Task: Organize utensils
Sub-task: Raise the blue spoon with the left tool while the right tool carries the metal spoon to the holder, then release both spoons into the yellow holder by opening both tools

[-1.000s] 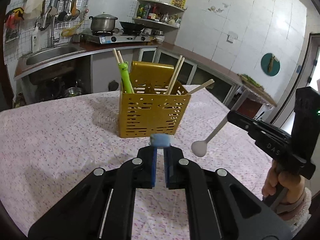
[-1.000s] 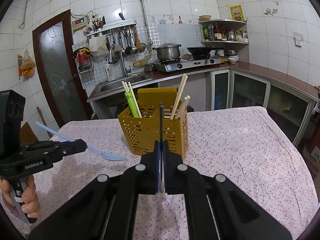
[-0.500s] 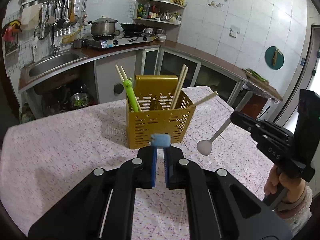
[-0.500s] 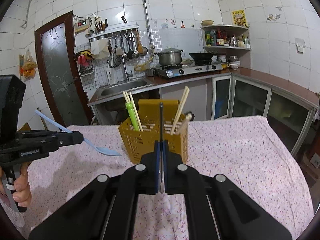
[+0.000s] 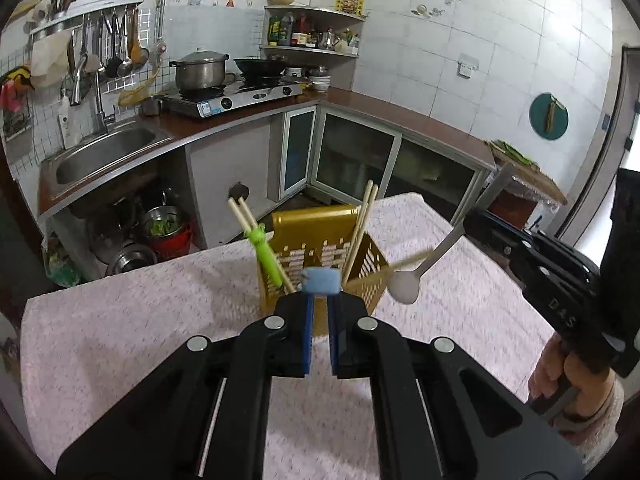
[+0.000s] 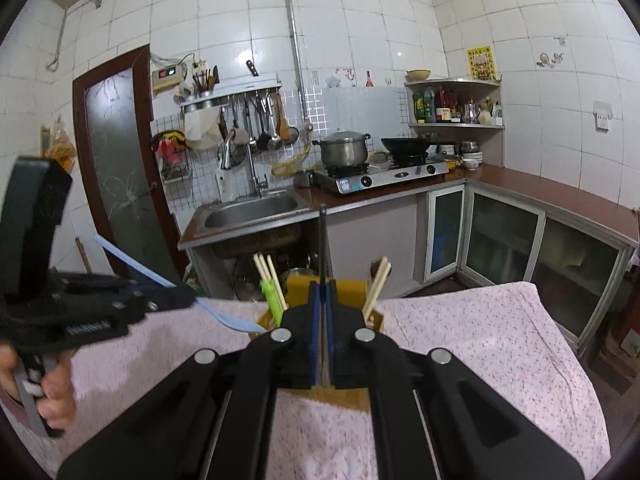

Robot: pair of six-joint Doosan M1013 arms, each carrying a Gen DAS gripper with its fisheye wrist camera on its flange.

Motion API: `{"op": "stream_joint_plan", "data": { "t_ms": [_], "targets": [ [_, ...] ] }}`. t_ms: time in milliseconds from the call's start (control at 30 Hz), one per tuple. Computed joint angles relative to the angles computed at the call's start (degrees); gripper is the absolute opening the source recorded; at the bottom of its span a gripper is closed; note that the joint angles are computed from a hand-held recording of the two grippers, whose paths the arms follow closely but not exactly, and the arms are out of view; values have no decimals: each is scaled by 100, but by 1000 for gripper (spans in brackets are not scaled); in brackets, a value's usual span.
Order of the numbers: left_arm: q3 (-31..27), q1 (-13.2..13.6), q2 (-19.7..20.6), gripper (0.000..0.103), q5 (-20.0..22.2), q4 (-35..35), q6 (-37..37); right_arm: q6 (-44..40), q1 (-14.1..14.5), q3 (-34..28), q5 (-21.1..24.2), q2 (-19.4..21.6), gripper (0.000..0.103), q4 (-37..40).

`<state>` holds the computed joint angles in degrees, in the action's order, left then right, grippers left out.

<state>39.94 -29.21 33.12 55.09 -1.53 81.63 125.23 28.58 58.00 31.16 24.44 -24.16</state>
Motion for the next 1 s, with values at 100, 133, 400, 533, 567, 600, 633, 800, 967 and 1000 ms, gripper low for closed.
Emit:
{"op": "stream_joint_plan", "data": {
  "t_ms": [100,133,400,533,567,600,633,800,967,1000],
  "targets": [
    [-461,-35,295,4,326,204,83,37,-31,-254,158,136,3,-70],
    [-582,-55,379,4,401,344,74,30,-39,-339,230,188,3,-104],
    [-1742,12,1190,4,1216,389,120,25,-179,-817,655,596,3,12],
    [-2095,26,1483,5,1476,316,209,-60,-206,-1011,909,785,3,43],
    [-2120,22,1520,5,1506,323,238,-97,-211,-1055,974,831,3,72],
    [-2224,14,1594,5,1567,336,248,-124,-217,-1096,1021,872,3,88],
    [-2226,7,1614,5,1570,344,253,-133,-223,-1133,1076,921,3,100],
    [-2299,39,1755,5,1612,154,217,-246,-224,-1195,1203,1056,3,233],
    [-1859,122,1597,8,1166,-50,12,-228,-218,-1167,1262,1118,3,206],
    [-1820,127,1582,8,1111,-58,5,-209,-212,-1170,1284,1128,3,164]
  ]
}}
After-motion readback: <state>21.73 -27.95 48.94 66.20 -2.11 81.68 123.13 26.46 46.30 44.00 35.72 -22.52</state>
